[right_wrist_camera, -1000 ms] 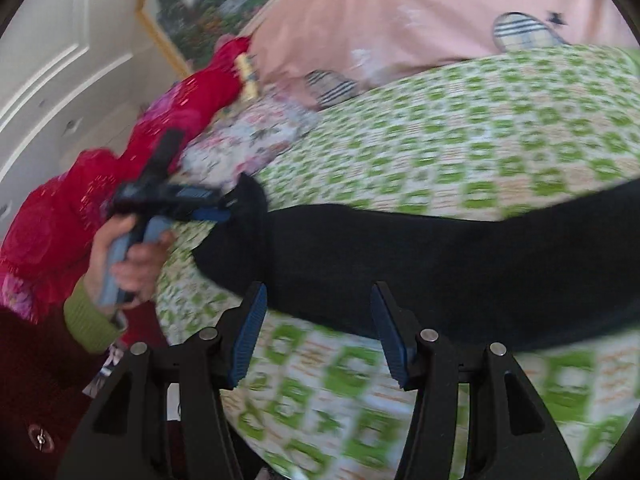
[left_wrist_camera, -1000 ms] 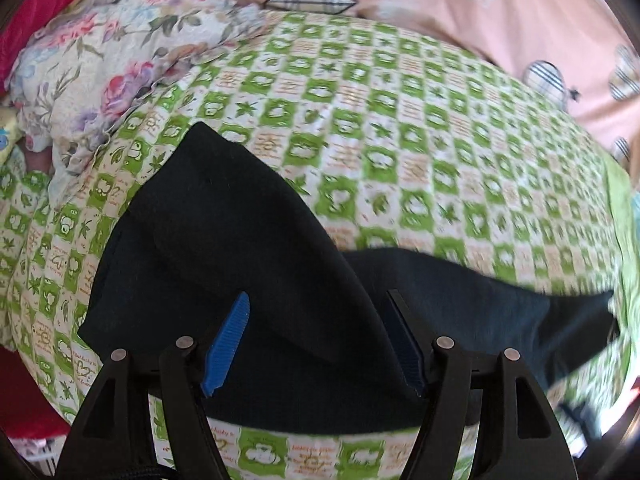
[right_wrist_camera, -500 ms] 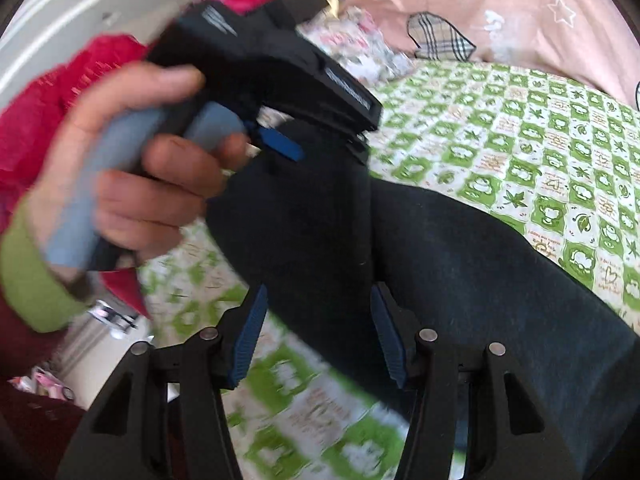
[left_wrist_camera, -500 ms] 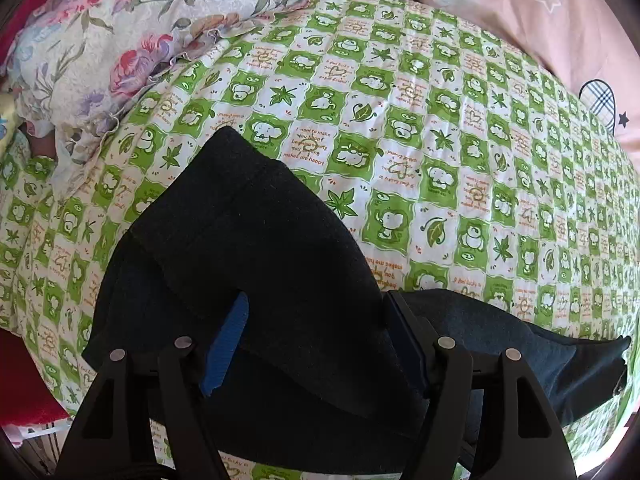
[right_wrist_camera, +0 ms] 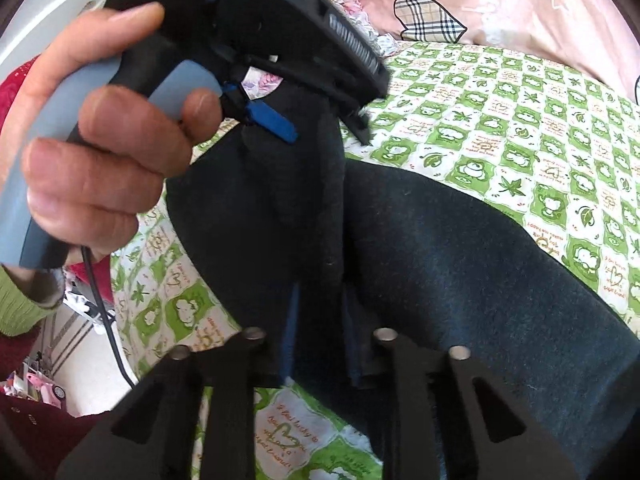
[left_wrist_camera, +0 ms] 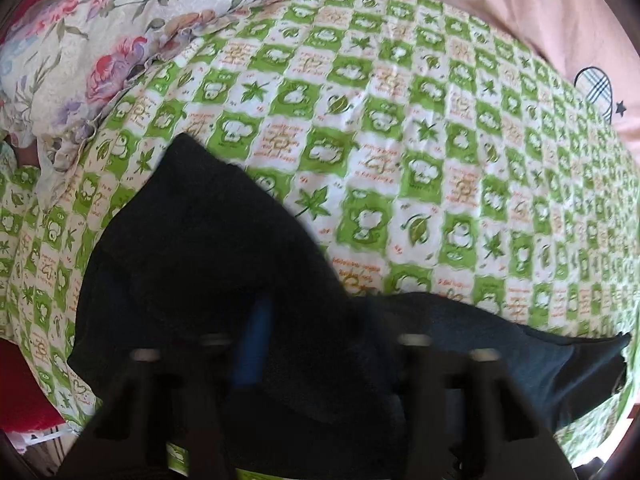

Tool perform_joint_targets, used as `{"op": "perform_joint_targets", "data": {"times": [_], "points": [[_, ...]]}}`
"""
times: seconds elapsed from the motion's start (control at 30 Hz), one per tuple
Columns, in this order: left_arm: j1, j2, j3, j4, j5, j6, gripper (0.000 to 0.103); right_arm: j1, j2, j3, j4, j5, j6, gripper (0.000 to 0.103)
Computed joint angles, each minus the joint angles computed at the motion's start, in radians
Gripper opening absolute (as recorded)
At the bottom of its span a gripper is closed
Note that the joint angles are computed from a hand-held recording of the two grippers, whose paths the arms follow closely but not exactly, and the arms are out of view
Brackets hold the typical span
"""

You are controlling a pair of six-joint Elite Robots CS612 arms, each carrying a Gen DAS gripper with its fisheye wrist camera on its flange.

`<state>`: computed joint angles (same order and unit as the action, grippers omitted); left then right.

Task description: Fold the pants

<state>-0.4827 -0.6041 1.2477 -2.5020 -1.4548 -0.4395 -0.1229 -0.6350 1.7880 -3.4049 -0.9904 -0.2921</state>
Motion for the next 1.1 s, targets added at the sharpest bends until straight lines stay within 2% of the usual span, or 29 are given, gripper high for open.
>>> {"op": "perform_joint_targets", "data": {"times": [0.07,0.13,0.2,0.4,0.47,0.57,0.87,1.1], "points": [[0.005,-0.008,0.026,-0.045,-0.013,-0.003,0.009,-0.004,-0.002,0.002,-0.002,0.012,-0.002,0.006],[0.008,-0.022,0.059,-0.098,-0.012,-0.006,0.006,-0.006,-0.007,0.006,-0.015,0.024,-0.013,0.006],[0.015,-0.043,0.104,-0.179,-0.034,-0.012,0.005,-0.005,-0.016,0.012,-0.027,0.041,-0.024,0.006],[0.053,-0.115,0.289,-0.502,-0.109,-0.06,0.004,-0.003,-0.056,0.039,-0.084,0.102,-0.092,0.006],[0.075,-0.131,0.359,-0.62,-0.152,-0.104,0.004,0.005,-0.066,0.044,-0.069,0.094,-0.127,0.006],[0.098,-0.13,0.409,-0.713,-0.207,-0.157,0.004,0.016,-0.068,0.041,-0.018,0.073,-0.181,0.006],[0.127,-0.095,0.462,-0.805,-0.289,-0.229,0.004,0.049,-0.057,0.044,0.049,-0.021,-0.25,0.006],[0.137,-0.083,0.485,-0.834,-0.328,-0.227,0.004,0.054,-0.059,0.045,0.085,-0.049,-0.28,0.006]]}}
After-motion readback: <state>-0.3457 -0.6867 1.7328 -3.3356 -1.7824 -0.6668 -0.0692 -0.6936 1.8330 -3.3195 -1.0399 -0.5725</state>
